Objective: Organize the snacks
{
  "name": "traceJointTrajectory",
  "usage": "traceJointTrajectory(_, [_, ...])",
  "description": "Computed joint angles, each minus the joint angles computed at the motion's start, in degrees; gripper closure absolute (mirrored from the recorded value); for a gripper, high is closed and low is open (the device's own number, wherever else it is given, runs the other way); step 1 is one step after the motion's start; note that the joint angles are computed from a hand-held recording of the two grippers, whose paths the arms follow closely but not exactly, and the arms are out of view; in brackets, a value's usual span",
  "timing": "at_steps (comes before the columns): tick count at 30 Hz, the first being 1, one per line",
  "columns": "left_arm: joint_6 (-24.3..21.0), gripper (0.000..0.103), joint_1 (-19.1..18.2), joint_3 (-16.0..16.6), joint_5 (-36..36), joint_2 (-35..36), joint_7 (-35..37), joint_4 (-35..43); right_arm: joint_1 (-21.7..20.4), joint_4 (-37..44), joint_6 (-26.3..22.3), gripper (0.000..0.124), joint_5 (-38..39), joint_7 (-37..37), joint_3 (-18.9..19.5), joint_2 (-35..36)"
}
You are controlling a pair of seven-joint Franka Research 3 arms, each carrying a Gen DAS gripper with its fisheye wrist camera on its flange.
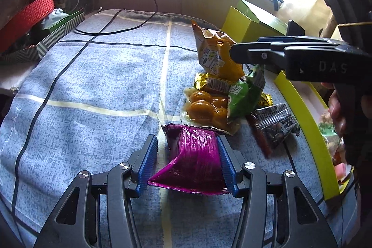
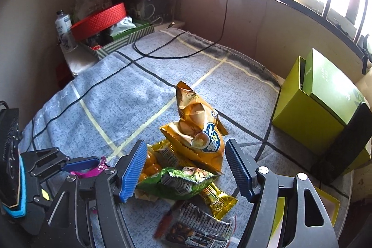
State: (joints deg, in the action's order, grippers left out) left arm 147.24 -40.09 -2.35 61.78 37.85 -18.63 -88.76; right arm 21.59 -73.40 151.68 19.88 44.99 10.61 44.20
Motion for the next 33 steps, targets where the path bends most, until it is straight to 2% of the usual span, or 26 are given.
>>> traceJointTrajectory(5, [1.53, 0.05, -0.02, 0.61, 1.83, -0.82, -3.36, -1.49, 2.56, 6.75, -2.54, 0.054, -3.29, 2.82, -2.27, 4.67])
traceJointTrajectory(11, [1.9, 0.05, 0.11, 0.51, 3.01, -1.07, -4.64, -1.84, 5.36, 13.78, -3.12, 0.054, -7.82, 8.86, -5.78, 9.76])
traceJointTrajectory(13, [1.97, 0.05, 0.21, 0.42, 3.24, -1.17, -4.9, -1.95, 5.6, 17.17, -5.57, 0.054, -8.81, 11.55, -6.35, 11.61])
traceJointTrajectory(15, [1.93, 0.05, 0.31, 0.31, 3.35, -1.2, -5.01, -1.96, 5.09, 19.06, -7.18, 0.057, -8.85, 12.62, -5.72, 12.62])
traceJointTrajectory(16, [1.87, 0.05, 0.32, 0.26, 3.39, -1.19, -5.02, -1.93, 4.93, 19.32, -7.43, 0.063, -8.9, 12.79, -5.49, 12.76])
traceJointTrajectory(17, [1.83, 0.05, 0.35, 0.21, 3.42, -1.17, -5.0, -1.9, 4.94, 18.94, -7.12, 0.072, -9.06, 12.9, -5.43, 12.58])
traceJointTrajectory(23, [1.9, 0.05, 0.4, 0.18, 3.7, -1.34, -5.44, -2.12, 4.5, 13.89, -3.36, 0.09, -9.4, 11.99, -4.65, 9.71])
traceJointTrajectory(33, [1.91, 0.05, 0.61, 0.07, 4.2, -1.71, -6.53, -2.64, 3.12, 8.3, -0.21, 0.099, -7.64, 9.21, -3.29, 6.29])
